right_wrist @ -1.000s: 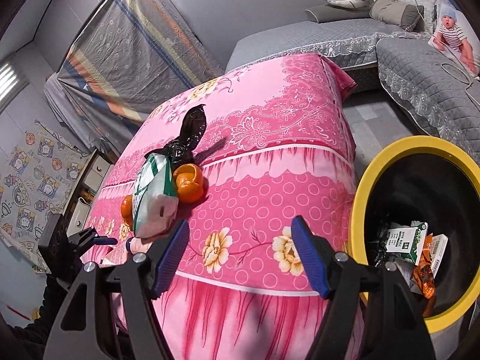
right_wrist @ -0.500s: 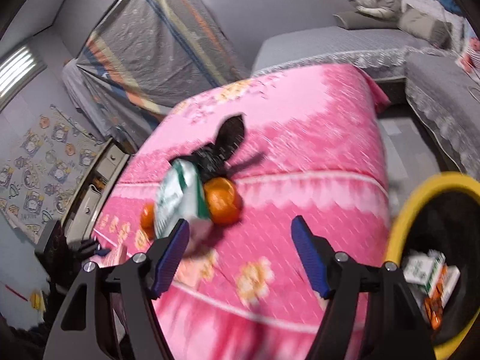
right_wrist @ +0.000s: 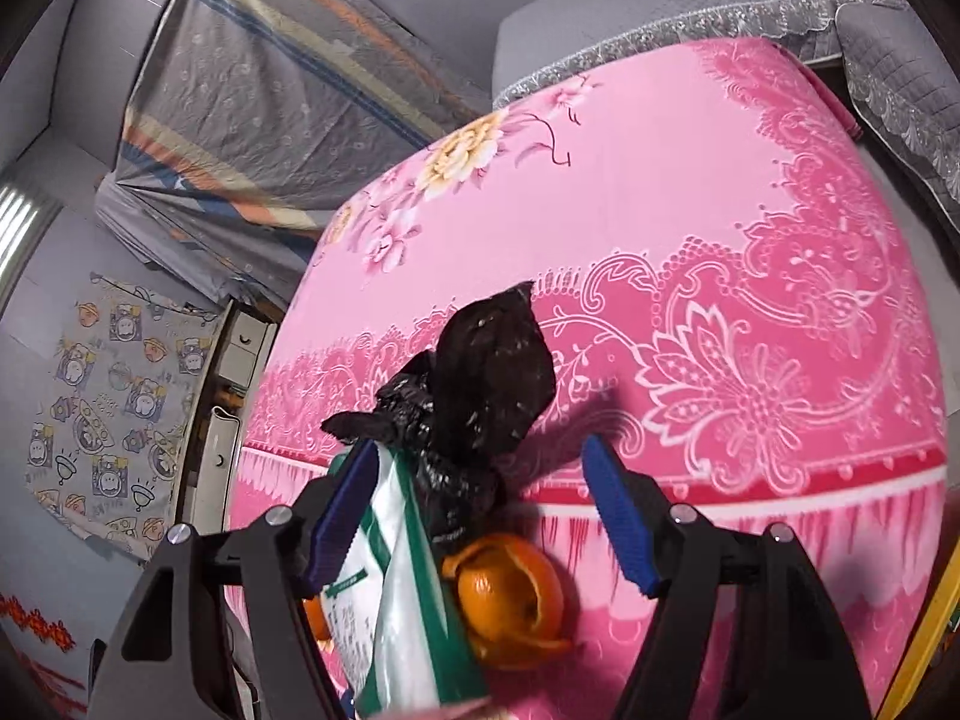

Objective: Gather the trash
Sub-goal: 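Grasp the black plastic bag with the right tool while the left tool holds the pink box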

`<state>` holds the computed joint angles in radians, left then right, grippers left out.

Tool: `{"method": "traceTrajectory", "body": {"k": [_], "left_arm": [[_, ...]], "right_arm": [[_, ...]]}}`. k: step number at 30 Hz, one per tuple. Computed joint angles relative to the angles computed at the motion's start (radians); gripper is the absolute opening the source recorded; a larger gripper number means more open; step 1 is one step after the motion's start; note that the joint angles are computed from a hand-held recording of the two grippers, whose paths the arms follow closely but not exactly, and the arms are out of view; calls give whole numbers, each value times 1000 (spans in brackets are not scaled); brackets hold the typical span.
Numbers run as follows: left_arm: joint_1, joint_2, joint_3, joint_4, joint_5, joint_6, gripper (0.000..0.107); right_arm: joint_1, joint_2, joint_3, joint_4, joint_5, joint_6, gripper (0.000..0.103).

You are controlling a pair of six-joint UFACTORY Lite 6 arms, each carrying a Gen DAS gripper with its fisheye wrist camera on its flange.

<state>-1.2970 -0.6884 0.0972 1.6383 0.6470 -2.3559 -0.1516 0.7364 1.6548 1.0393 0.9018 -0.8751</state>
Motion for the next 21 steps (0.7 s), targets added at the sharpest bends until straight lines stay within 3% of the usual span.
{"method": "traceTrajectory", "body": {"k": [10, 15, 17, 21], "left_arm": [[89, 143, 49, 134, -18, -185, 59], [89, 213, 93, 109, 7, -183, 60], [74, 263, 126, 70, 41, -169, 60], [46, 315, 171, -7, 102, -158, 60]], "right_arm": [[88, 159, 192, -102, -50, 154, 64], [113, 174, 216, -133, -48, 165, 33], [120, 179, 221, -153, -54, 171, 3], [99, 164, 196, -111, -28, 122, 1]]}}
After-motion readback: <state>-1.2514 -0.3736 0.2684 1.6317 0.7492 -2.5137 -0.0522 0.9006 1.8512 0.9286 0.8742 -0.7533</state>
